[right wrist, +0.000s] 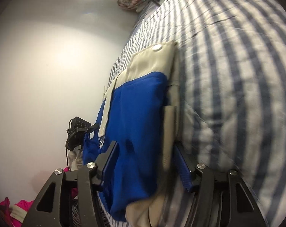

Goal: Fold large clothes

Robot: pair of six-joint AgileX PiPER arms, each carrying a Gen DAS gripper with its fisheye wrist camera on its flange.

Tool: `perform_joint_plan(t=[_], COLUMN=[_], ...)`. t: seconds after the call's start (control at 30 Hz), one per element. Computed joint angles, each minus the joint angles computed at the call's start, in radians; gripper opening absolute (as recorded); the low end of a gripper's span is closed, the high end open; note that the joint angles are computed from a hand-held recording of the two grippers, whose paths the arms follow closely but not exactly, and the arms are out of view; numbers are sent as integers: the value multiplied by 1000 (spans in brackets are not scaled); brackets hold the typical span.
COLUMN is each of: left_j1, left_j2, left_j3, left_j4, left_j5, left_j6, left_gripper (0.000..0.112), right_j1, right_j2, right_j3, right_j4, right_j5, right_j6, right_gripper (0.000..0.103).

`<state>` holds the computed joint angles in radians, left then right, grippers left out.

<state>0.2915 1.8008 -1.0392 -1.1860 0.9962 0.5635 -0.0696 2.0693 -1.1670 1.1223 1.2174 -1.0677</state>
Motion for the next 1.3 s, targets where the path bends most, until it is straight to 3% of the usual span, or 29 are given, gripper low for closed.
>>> perform_joint_plan(t=[0.13,0.23,0.33,0.43,0.63,0.9,1.03,1.3], left_j1=[-65,-133,-200,-289,-469,-726,-804,-842], left_j2=[-8,-60,-114,-184,-276,-361,-375,-323], left_j3=[-40,-52,-70,-87,-116,-143,-164,-264], left_j4=[65,200,335,535,877,1217,1284,1296], left_j5=[-69,-153,-209,-258,-286,-273,-259,-254], left_j6=[-69,-166,-267,-412,-693,-1003,-1058,-1078], left_gripper=[62,51,39,30,26,23,23,23], right_j1=[55,117,170,281,464,496,461,424], right_j2=[-12,-65,-158,-287,-427,-590,-698,-757], right_j3=[2,19,46,69,85,166,216,169], right_j4=[10,-26,-89,-246,-545,-726,-779,-840], right_j5=[-43,-132,-216,-347,-482,-497,-480,-432], right_j6=[17,75,138,274,553,652,645,656], right_gripper=[60,43,33,29,27,26,26,26])
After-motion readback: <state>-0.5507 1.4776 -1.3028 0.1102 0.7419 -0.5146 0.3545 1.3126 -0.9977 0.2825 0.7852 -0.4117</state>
